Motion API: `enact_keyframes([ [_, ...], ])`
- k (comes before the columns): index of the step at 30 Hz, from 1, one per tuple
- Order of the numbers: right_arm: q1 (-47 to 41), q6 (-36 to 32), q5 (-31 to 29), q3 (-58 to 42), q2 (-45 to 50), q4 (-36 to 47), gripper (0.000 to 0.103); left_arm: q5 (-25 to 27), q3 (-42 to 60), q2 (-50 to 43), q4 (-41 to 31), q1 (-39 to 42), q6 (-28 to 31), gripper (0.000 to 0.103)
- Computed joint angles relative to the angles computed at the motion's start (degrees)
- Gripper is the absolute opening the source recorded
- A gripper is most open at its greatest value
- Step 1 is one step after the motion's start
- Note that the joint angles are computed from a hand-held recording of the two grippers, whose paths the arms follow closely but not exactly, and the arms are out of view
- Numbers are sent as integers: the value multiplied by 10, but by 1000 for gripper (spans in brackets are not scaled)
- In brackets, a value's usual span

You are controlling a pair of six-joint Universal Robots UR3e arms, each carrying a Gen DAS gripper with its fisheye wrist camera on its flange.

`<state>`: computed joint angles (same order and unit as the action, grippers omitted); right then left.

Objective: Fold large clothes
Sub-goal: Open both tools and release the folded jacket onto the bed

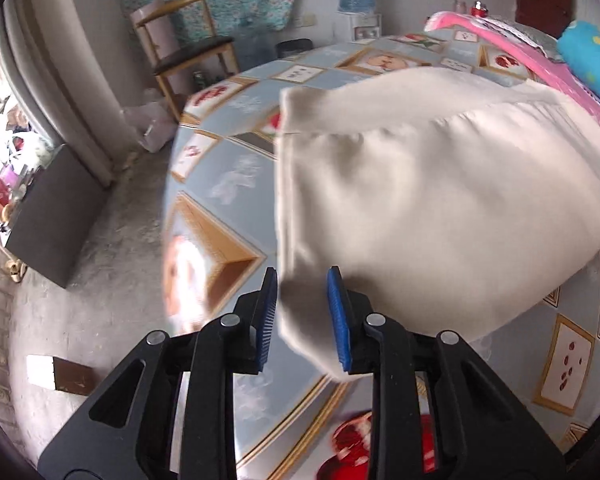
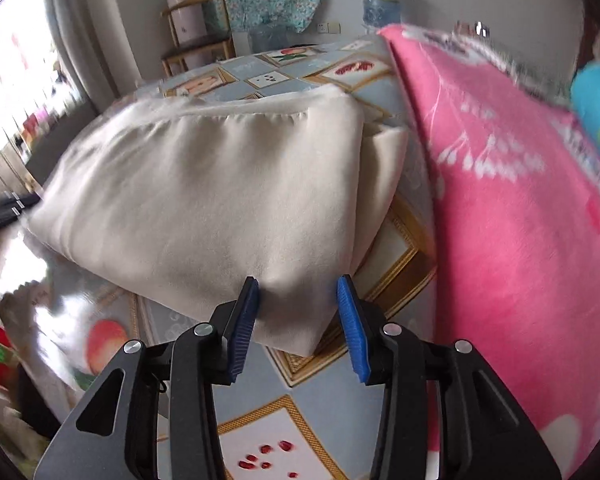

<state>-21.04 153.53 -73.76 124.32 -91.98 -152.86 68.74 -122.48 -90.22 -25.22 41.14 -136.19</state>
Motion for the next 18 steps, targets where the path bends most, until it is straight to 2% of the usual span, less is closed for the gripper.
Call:
enact_keyframes([
  [2,8,19,-17,-8,-24,15,39,-30,-13,46,-26,29,20,26],
  [4,17,39,17,-27,-35,20,39,-63,-19,88,-59,41,37,25],
  [5,34,55,44,-40,-31,17,39,-90,-12,109,-100,38,43,25],
  [7,84,79,64,-66,5,-8,39,-116,3,127,-151,6,37,25],
  [9,164,103,46,-110,73,-46,39,-126,20,118,-174,-61,18,25],
  [11,221,118,29,-149,137,-69,38,-113,29,92,-159,-124,-6,25],
  [13,263,128,9,-187,200,-75,34,-82,18,58,-99,-179,-33,25],
  [15,302,122,-56,-216,257,-82,31,-23,11,9,-43,-223,-60,26],
  [16,305,119,-60,-215,266,-88,31,-14,5,-8,-21,-229,-64,26],
  [17,295,116,-43,-209,261,-90,31,-29,-2,-8,-11,-219,-59,26],
  [18,284,115,-30,-223,253,-56,31,-30,9,-11,-28,-217,-54,26],
])
